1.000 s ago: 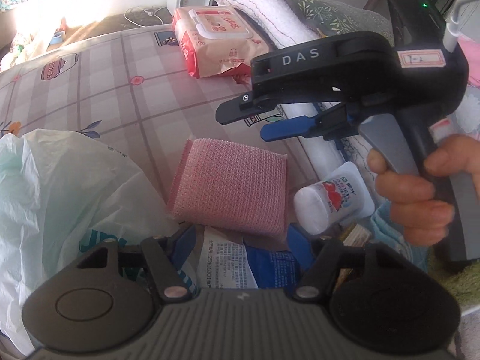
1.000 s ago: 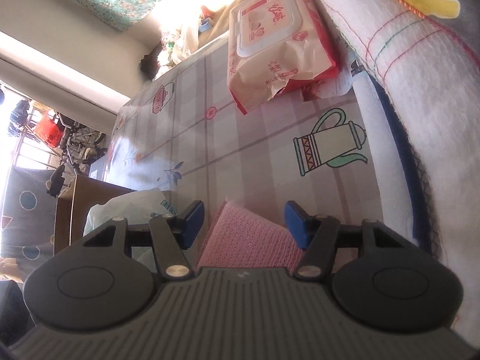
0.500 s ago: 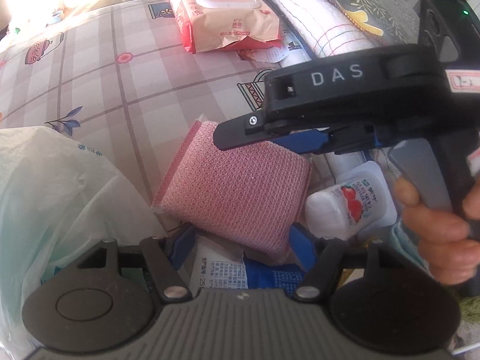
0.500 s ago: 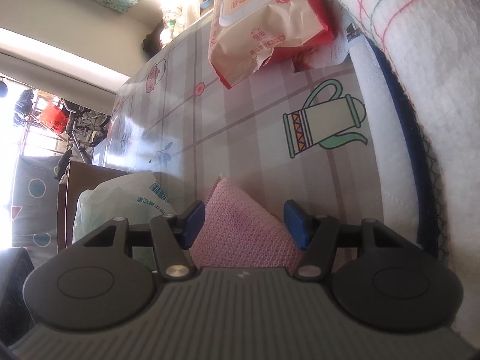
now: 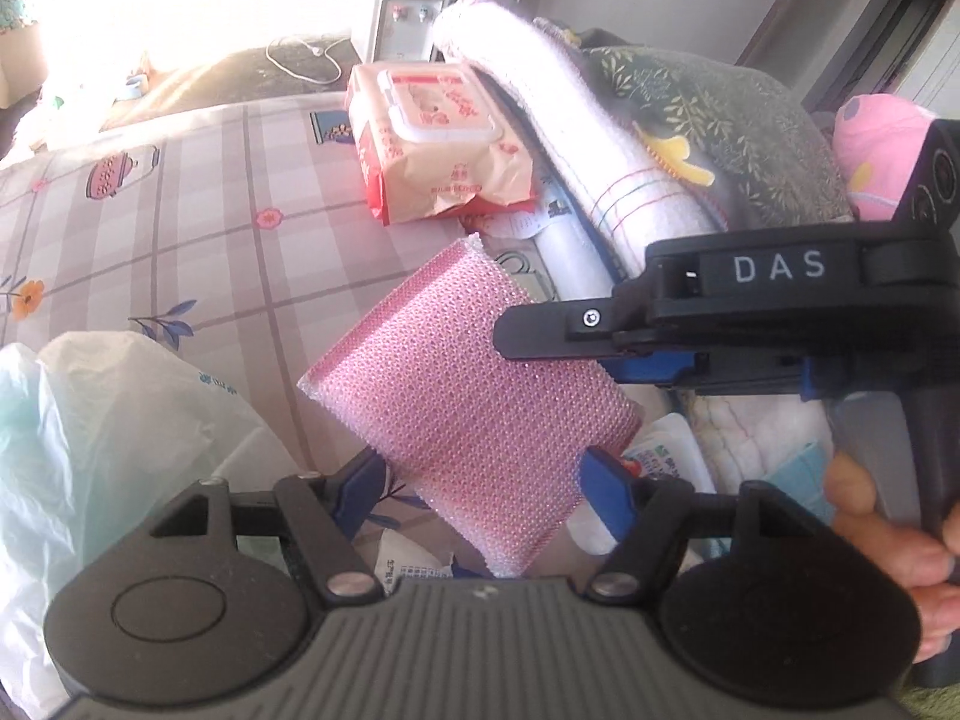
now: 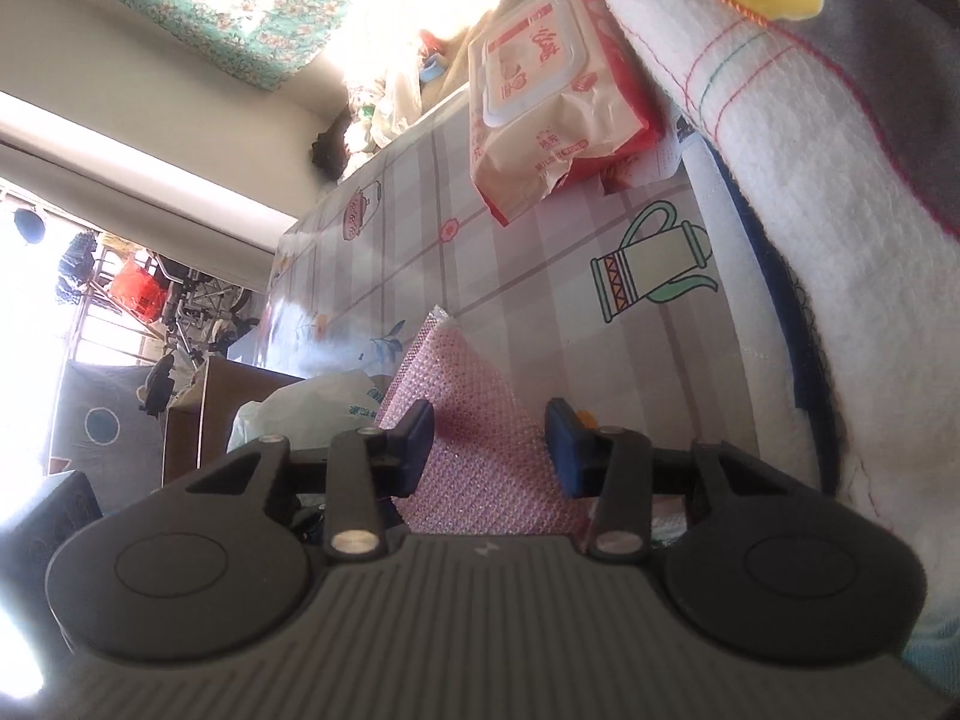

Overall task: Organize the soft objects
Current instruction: 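Carry the pink sponge with the right gripper into the cardboard box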

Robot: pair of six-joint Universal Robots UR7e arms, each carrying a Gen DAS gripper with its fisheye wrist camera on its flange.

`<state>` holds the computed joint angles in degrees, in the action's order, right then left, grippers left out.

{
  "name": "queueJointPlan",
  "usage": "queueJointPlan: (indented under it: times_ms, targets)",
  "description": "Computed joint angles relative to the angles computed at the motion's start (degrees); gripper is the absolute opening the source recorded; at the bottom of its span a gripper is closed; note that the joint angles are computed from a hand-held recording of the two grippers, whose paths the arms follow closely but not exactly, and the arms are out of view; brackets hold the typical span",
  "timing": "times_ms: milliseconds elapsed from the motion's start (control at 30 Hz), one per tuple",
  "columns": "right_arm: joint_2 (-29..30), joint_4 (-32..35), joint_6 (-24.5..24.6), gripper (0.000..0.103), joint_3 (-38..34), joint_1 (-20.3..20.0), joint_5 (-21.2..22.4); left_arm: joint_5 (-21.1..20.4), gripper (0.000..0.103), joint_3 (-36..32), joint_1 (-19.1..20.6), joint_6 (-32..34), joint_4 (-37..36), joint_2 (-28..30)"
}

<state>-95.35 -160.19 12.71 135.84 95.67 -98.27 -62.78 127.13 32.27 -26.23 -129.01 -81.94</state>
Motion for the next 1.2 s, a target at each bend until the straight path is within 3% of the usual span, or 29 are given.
queueJointPlan:
  times_ms: [200, 367, 533, 700, 833, 933, 1200]
  targets:
    - [-3.33, 0.20, 4.42, 0.040, -0.19, 6.68, -2.30, 1.62, 0.072, 0.09, -3.71, -0.40, 1.37, -5.95]
    - [-1.83, -0.61, 9.48, 0.040, -1.55, 15.30, -6.03, 3.22, 0.072, -0.60, -6.40, -1.76, 7.39, -13.43]
    - [4.40, -4.91, 14.15, 0.040, -3.02, 22.81, -7.15, 7.27, 0.073, -1.68, -8.61, -3.79, 16.13, -22.52]
    - [15.85, -9.98, 17.30, 0.040, -7.23, 28.33, -4.62, 11.18, 0.074, -4.79, -7.94, -5.94, 27.85, -30.73]
    - [26.04, -11.77, 19.26, 0.040, -12.24, 30.77, -1.61, 14.30, 0.074, -8.30, -4.17, -6.65, 35.31, -34.97]
    - [32.57, -11.13, 20.11, 0.040, -16.70, 32.12, -1.39, 15.20, 0.074, -9.59, -0.36, -4.66, 36.57, -36.39]
    - [43.90, -8.21, 21.95, 0.041, -25.92, 33.82, -4.92, 10.85, 0.074, -11.35, 14.66, 6.43, 27.06, -35.12]
